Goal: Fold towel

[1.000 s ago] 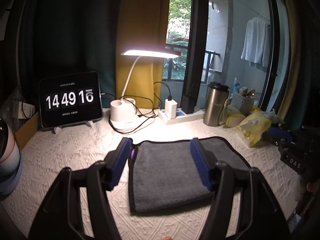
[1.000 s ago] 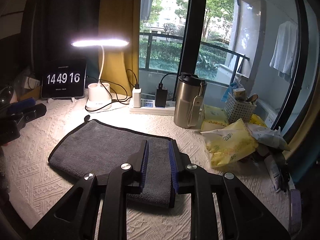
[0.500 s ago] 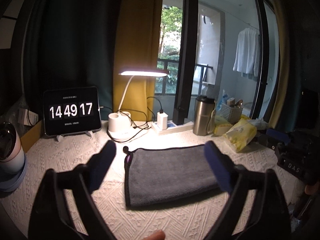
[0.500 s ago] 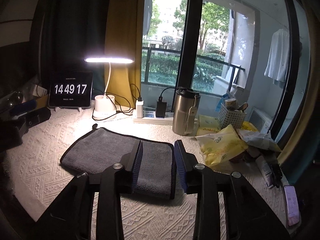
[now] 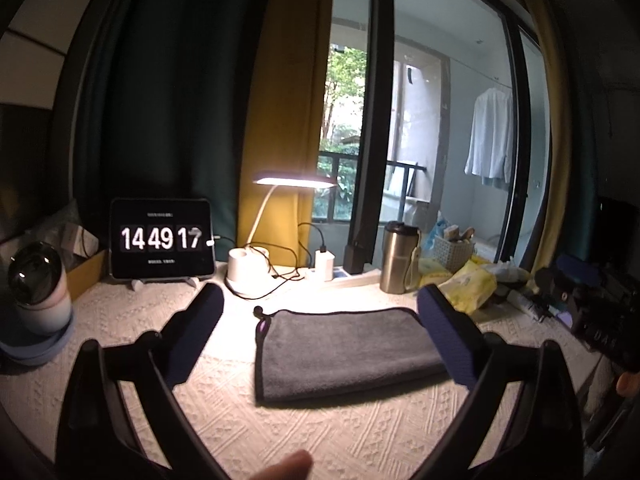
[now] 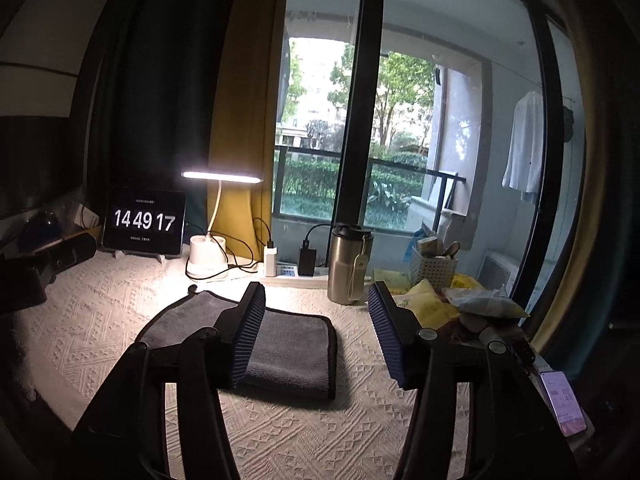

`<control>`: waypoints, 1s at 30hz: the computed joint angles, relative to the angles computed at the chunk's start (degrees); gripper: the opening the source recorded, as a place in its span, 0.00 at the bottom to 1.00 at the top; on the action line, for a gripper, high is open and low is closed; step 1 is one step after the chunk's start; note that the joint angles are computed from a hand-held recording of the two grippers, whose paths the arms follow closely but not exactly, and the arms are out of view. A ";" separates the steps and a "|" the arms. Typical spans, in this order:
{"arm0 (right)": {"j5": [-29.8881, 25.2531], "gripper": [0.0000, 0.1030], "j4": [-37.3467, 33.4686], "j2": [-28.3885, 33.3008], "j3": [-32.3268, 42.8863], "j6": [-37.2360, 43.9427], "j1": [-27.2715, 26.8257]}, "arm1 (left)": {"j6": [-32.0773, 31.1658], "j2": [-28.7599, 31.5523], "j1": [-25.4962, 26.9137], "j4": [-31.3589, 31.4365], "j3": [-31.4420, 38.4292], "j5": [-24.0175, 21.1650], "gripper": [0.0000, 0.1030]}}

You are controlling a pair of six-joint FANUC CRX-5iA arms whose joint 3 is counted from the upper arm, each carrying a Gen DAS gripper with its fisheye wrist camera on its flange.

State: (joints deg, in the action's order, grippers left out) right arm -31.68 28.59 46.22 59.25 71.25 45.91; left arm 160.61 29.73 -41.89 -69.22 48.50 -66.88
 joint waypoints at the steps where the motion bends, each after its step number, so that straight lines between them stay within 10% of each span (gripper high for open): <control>1: 2.24 0.56 2.17 -1.94 -4.04 -2.48 -0.08 | 0.58 -0.14 -0.74 -1.14 -0.37 -0.80 0.95; 14: 12.35 0.60 22.46 -11.54 -25.54 -22.39 -0.64 | 4.34 -0.74 -4.83 -7.90 -2.46 -7.22 0.96; 30: 10.02 0.61 16.19 -10.41 -22.39 -15.88 0.03 | 3.62 -0.39 -4.86 -7.16 -1.77 -7.65 0.96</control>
